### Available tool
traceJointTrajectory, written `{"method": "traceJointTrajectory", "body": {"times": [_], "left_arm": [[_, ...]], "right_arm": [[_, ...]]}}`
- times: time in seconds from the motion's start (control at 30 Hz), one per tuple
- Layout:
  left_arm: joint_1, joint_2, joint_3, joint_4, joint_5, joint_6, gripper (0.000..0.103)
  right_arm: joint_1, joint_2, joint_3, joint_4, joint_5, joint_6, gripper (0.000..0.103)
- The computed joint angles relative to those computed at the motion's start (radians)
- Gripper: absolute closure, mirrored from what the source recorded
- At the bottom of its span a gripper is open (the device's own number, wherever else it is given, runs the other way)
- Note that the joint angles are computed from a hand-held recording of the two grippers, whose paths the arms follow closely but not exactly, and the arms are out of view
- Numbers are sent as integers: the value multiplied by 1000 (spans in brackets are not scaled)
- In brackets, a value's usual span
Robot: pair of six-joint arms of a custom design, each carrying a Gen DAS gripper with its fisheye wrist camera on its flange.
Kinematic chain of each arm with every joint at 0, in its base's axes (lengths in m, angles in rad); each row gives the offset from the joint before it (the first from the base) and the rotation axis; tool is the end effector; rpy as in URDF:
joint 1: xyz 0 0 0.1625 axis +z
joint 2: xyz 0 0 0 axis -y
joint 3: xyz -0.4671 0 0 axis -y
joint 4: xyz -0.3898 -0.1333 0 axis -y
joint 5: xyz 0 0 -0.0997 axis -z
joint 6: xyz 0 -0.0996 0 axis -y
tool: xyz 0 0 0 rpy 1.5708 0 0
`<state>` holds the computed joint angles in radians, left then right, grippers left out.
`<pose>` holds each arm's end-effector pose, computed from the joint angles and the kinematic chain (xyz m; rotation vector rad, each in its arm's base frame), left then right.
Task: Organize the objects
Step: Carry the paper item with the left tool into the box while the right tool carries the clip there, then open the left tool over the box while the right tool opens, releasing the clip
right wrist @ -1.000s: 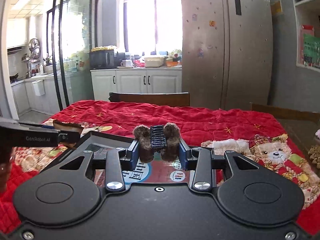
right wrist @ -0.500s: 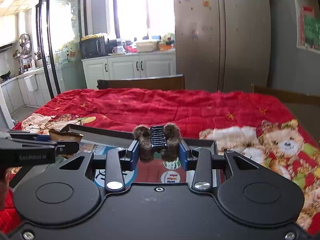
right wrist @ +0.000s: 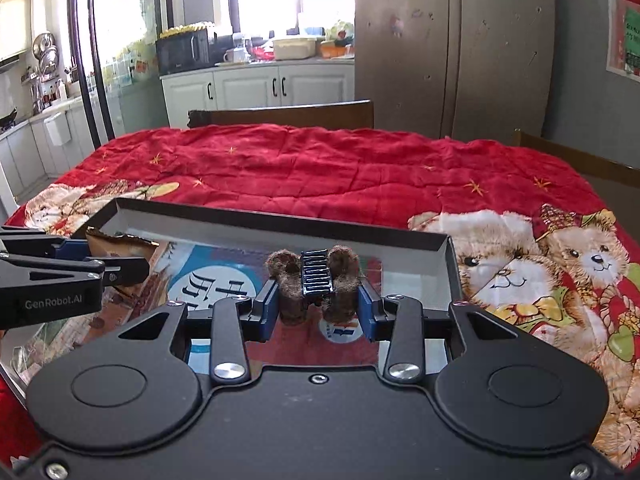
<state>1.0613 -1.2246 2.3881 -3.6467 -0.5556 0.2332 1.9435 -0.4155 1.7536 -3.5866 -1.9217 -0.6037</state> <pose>-0.0124 -0.4690 0.2907 0.2175 2.0660 -1.1276 0.3302 -0.5726 -0.0386 1.0736 -2.3672 0.8552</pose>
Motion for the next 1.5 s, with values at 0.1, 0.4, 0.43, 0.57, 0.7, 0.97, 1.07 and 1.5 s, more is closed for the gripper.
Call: {"method": "traceJointTrajectory", "body": {"times": [0.1, 0.4, 0.43, 0.57, 0.7, 0.97, 1.07, 1.5], "left_arm": [[4, 4, -3, 6, 5, 1, 65], [10, 15, -11, 15, 12, 10, 65], [10, 16, -11, 14, 14, 11, 65], [8, 19, -10, 12, 19, 18, 64], [7, 20, -11, 11, 21, 20, 64], [8, 23, -11, 10, 22, 19, 55], [8, 22, -11, 1, 21, 21, 46], [-18, 44, 0, -99, 48, 95, 29]], "right_arm": [[1, 3, -5, 15, -11, 3, 65], [3, 2, -15, 55, -29, 6, 65], [4, 3, -16, 57, -31, 5, 65], [6, 3, -20, 70, -36, 0, 64], [8, 3, -24, 87, -44, -6, 63], [8, 3, -26, 98, -47, -3, 59], [7, -1, -23, 99, -41, -1, 53], [11, -3, -4, 41, -19, -39, 27]]}}
